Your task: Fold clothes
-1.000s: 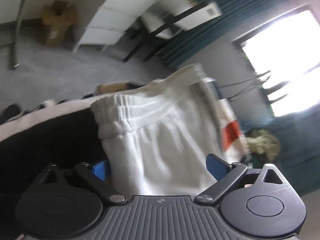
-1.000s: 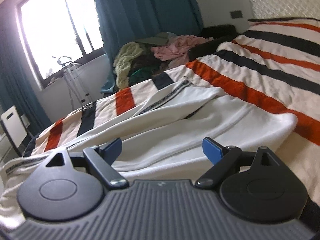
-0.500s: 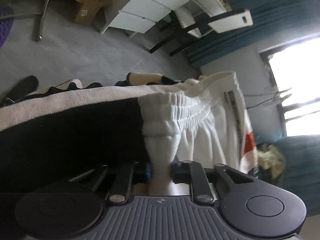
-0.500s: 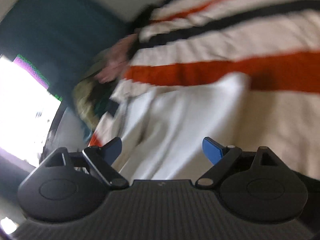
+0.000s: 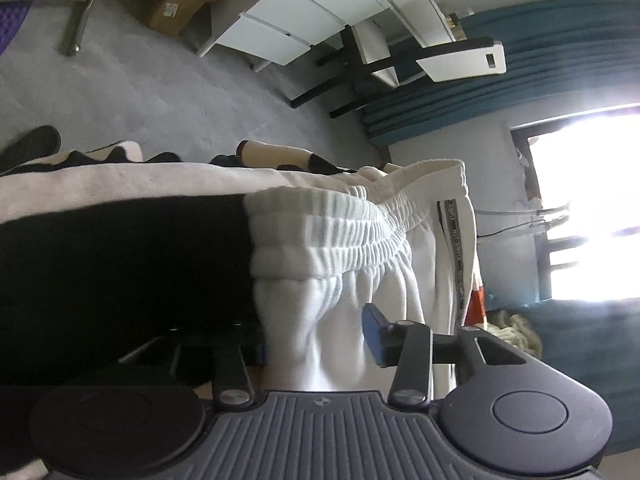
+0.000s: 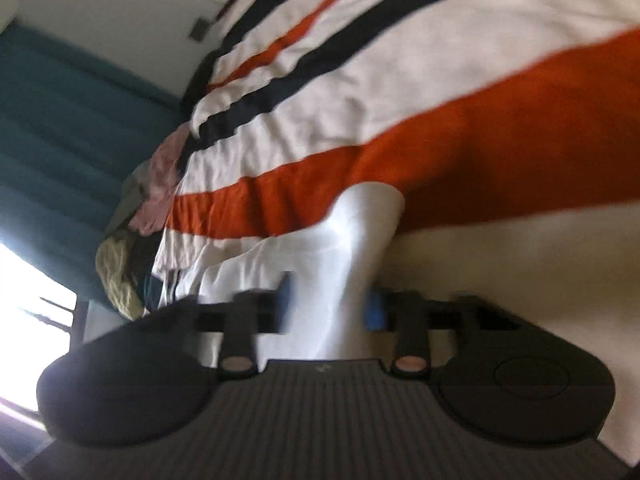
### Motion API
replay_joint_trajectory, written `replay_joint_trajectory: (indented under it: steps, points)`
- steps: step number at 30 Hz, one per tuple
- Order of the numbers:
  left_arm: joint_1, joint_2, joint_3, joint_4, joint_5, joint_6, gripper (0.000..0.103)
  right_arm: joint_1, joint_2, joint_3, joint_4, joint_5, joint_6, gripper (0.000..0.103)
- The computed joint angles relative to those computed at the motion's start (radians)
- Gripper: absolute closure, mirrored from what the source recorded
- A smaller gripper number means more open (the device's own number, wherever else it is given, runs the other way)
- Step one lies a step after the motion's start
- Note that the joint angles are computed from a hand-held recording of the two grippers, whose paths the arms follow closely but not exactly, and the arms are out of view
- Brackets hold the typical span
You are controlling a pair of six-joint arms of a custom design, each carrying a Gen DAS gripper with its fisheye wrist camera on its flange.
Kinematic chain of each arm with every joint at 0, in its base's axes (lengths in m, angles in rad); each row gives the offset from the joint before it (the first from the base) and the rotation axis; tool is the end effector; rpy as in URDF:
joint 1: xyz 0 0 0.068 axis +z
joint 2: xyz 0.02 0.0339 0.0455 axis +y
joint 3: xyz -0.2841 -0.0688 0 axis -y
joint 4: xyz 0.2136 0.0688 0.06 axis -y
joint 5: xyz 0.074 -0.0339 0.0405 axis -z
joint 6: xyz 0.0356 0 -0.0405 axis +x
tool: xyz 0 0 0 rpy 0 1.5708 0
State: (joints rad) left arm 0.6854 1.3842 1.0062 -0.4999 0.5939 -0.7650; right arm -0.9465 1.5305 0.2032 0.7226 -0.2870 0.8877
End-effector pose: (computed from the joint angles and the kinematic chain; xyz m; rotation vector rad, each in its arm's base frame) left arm 0.2093 0.1454 0.2900 -1.3770 1.9486 -0.7592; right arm 0.1293 -0.1623 0.1431 1.6109 1.4397 0.2779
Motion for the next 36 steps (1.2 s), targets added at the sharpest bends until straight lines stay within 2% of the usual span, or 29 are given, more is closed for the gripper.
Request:
replay_joint_trajectory:
  steps: [1,2,4,6,11,14,15,18,22,26,30,34,36]
  points:
    - [-0.012,0.000,-0.002,0.009,-0.013,-0.017,0.055,0.018,0.010,0.001,0.007,0.030,-0.007,0.091]
    - [-0.020,-0.004,-0.008,0.021,-0.025,-0.034,0.057,0.012,0.003,-0.001,0.007,0.035,-0.007,0.095]
    - [-0.027,-0.008,-0.021,0.044,-0.030,-0.043,0.081,-0.007,-0.015,-0.004,0.002,0.038,-0.004,0.097]
    - [-0.015,-0.014,-0.045,0.091,-0.001,-0.051,0.089,-0.018,-0.099,-0.011,-0.041,0.088,0.003,0.097]
    - [0.034,-0.100,-0.072,0.146,0.088,-0.064,0.093,-0.046,-0.290,0.023,-0.205,0.129,-0.005,0.098]
    - [0.046,-0.171,-0.093,0.238,0.130,-0.135,0.093,-0.017,-0.345,0.095,-0.295,0.158,-0.027,0.098]
    - [0.038,-0.185,-0.095,0.272,0.127,-0.163,0.093,0.000,-0.356,0.124,-0.319,0.171,-0.042,0.098]
    - [-0.057,-0.179,-0.069,0.376,0.021,-0.253,0.093,0.103,-0.341,0.233,-0.341,0.254,-0.097,0.098]
    - [-0.223,-0.075,0.026,0.474,-0.159,-0.346,0.093,0.236,-0.183,0.490,-0.421,0.373,-0.108,0.098]
    - [-0.360,0.127,0.216,0.501,-0.288,-0.382,0.093,0.352,0.061,0.801,-0.500,0.502,-0.118,0.098]
    - [-0.477,0.370,0.446,0.494,-0.426,-0.412,0.093,0.461,0.387,1.170,-0.575,0.636,-0.194,0.098]
    - [-0.588,0.602,0.622,0.497,-0.613,-0.386,0.093,0.537,0.732,1.626,-0.736,0.726,-0.276,0.098]
    - [-0.609,0.702,0.699,0.483,-0.652,-0.367,0.093,0.555,0.900,1.862,-0.835,0.751,-0.326,0.098]
